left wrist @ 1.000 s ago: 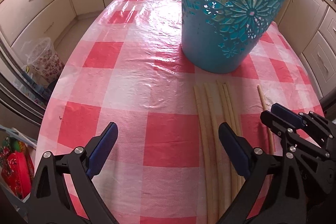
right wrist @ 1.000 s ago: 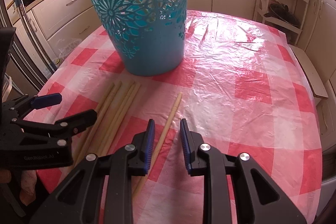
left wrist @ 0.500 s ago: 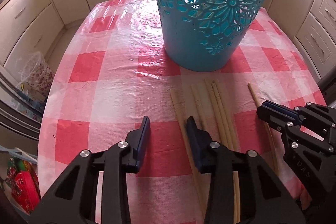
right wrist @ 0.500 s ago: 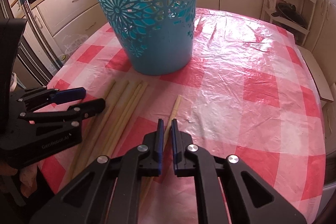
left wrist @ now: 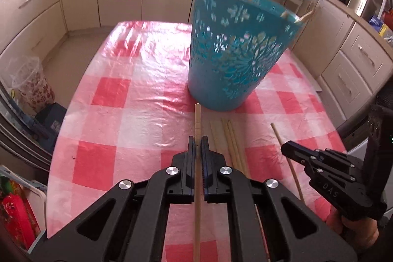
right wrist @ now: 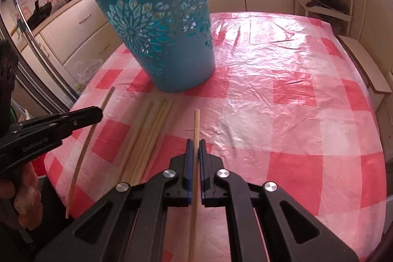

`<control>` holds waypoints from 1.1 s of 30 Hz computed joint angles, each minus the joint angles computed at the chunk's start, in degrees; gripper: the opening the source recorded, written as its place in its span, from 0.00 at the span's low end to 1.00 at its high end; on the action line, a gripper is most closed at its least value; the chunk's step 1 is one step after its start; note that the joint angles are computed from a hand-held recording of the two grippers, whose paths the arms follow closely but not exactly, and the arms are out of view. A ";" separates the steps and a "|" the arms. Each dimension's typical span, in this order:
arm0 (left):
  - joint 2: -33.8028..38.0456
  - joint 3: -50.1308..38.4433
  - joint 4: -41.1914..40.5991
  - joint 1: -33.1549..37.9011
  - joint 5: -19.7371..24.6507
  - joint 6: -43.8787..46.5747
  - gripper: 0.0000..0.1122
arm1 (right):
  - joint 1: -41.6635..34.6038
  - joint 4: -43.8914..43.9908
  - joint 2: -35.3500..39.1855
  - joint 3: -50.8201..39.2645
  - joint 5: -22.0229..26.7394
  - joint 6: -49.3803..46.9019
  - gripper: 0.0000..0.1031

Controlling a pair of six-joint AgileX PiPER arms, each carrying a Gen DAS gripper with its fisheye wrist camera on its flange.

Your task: Organize utensils

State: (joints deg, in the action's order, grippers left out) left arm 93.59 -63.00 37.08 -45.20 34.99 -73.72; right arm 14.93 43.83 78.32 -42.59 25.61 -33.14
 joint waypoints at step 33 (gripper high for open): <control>8.72 -32.24 43.05 4.17 1.20 -26.86 0.04 | -12.45 35.36 -5.70 6.16 5.61 -30.28 0.05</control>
